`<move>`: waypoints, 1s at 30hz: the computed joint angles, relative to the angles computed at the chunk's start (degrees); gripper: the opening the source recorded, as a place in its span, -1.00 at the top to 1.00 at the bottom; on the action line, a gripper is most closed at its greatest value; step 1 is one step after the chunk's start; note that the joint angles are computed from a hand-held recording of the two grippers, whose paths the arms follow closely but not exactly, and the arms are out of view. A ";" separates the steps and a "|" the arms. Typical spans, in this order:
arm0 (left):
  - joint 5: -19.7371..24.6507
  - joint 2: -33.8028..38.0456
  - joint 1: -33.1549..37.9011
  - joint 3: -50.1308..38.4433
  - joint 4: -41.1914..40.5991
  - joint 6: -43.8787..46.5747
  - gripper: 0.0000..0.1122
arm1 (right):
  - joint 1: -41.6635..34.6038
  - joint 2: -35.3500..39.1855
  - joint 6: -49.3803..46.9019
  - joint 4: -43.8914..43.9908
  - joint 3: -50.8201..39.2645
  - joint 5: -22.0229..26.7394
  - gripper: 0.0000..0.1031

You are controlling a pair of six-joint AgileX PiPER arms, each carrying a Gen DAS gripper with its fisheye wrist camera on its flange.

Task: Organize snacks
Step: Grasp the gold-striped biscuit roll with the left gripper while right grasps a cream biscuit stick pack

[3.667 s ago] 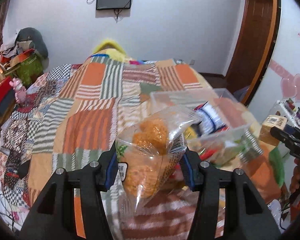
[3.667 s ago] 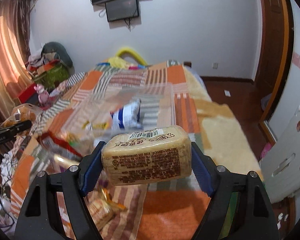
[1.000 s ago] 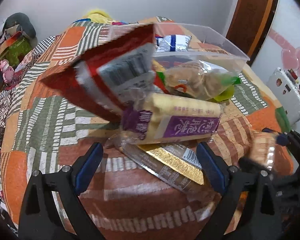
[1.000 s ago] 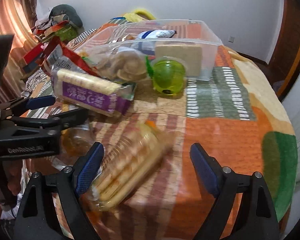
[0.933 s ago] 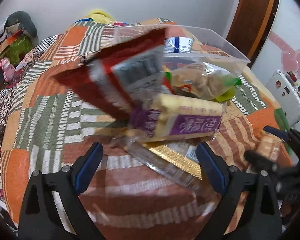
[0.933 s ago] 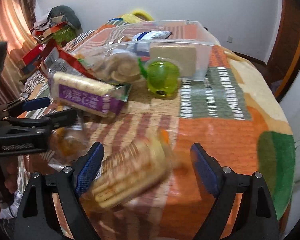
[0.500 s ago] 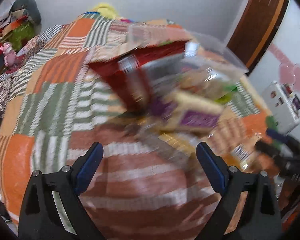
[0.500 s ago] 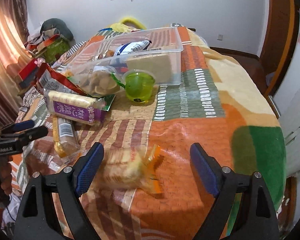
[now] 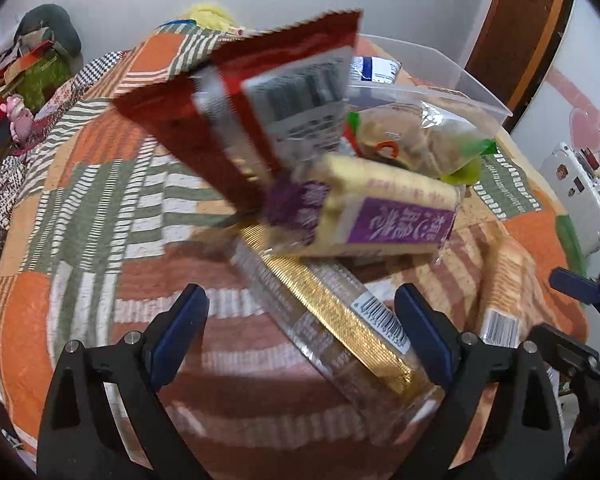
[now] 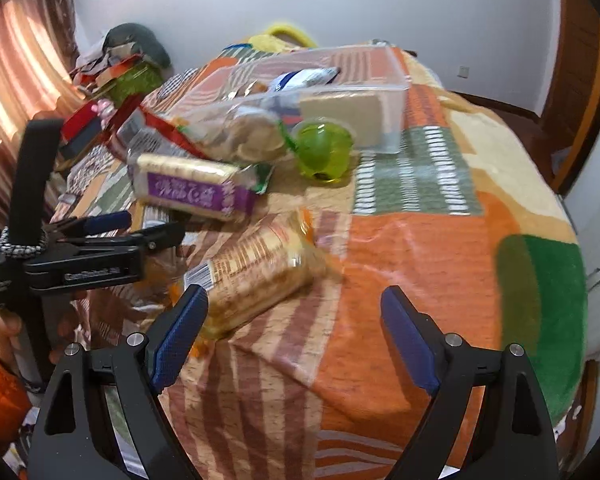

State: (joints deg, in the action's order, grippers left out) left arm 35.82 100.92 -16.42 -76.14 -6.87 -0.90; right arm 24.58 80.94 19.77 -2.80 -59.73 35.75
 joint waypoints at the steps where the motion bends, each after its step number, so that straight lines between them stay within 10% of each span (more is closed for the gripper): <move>1: -0.16 -0.70 0.54 0.79 -0.31 0.84 -0.73 | 0.27 0.44 -0.09 0.28 -0.17 -0.23 -0.68; 21: -5.39 1.42 2.95 2.96 -0.97 4.98 -0.09 | 6.23 11.68 8.60 -5.63 -8.92 -1.63 -0.64; 30: -6.72 -3.54 2.22 8.38 0.30 5.95 0.30 | 7.92 9.59 17.19 -17.31 -6.10 -0.71 0.42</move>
State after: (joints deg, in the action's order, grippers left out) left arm 29.10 97.38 -14.20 -67.76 -6.57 5.05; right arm 32.50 90.53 36.96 -20.11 -65.83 35.04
